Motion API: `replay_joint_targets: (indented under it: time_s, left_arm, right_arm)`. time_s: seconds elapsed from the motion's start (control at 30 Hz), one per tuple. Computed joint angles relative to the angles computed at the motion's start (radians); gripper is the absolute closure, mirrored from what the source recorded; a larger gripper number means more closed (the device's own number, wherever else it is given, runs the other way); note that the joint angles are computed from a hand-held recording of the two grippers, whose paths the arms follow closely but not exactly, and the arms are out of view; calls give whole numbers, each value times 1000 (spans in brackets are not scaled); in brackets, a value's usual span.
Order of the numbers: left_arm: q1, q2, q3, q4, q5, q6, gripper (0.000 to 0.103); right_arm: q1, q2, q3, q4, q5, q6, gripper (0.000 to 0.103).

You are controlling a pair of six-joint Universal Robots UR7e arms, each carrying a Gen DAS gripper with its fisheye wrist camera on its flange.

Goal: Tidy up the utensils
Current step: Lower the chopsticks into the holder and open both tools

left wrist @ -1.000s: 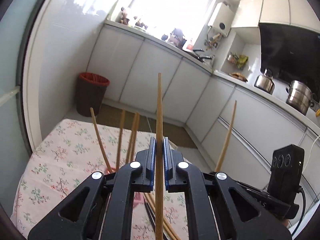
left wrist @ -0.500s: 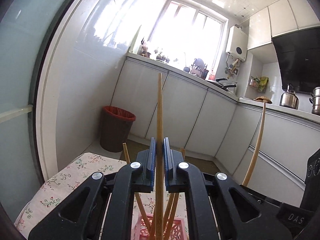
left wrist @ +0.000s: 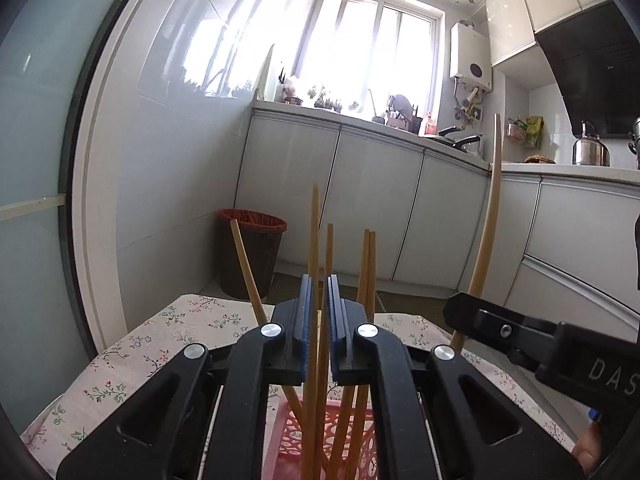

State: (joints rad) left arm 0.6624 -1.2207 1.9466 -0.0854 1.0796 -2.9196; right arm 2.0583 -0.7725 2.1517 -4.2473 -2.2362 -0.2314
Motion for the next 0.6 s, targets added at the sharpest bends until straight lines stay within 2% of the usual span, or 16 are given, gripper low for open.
replay_joint_targets:
  time_s: [0.13, 0.23, 0.27, 0.3, 0.33, 0.37, 0.4, 0.53, 0.6]
  left_arm:
    - [-17, 16, -31, 108, -53, -65, 95]
    - [-26, 50, -112, 283, -97, -144, 85]
    - [-26, 60, -143, 349, -105, -178, 80]
    - [-30, 72, -173, 419, -122, -219, 71]
    - [-32, 93, -210, 506, -147, -272, 57]
    - [-31, 105, -240, 582, -146, -311, 54]
    - [-29, 106, -258, 625, -143, -322, 53]
    - [-63, 92, -268, 661, -243, -266, 50]
    - [-55, 94, -290, 697, -241, -286, 49]
  right_arm:
    - [-8, 4, 1, 4, 2, 8, 96]
    - [-8, 6, 1, 3, 3, 2, 96]
    - [-8, 8, 0, 2, 5, 0, 96]
    - [-8, 10, -1, 1, 7, -1, 96]
    - [-8, 13, -4, 2, 7, -2, 96]
    - [-8, 16, -8, 3, 6, -5, 96]
    - [-8, 22, -13, -1, 5, -10, 96]
    - [-14, 47, -38, 0, -5, -27, 96]
    - [-13, 66, -52, -4, -22, -50, 96]
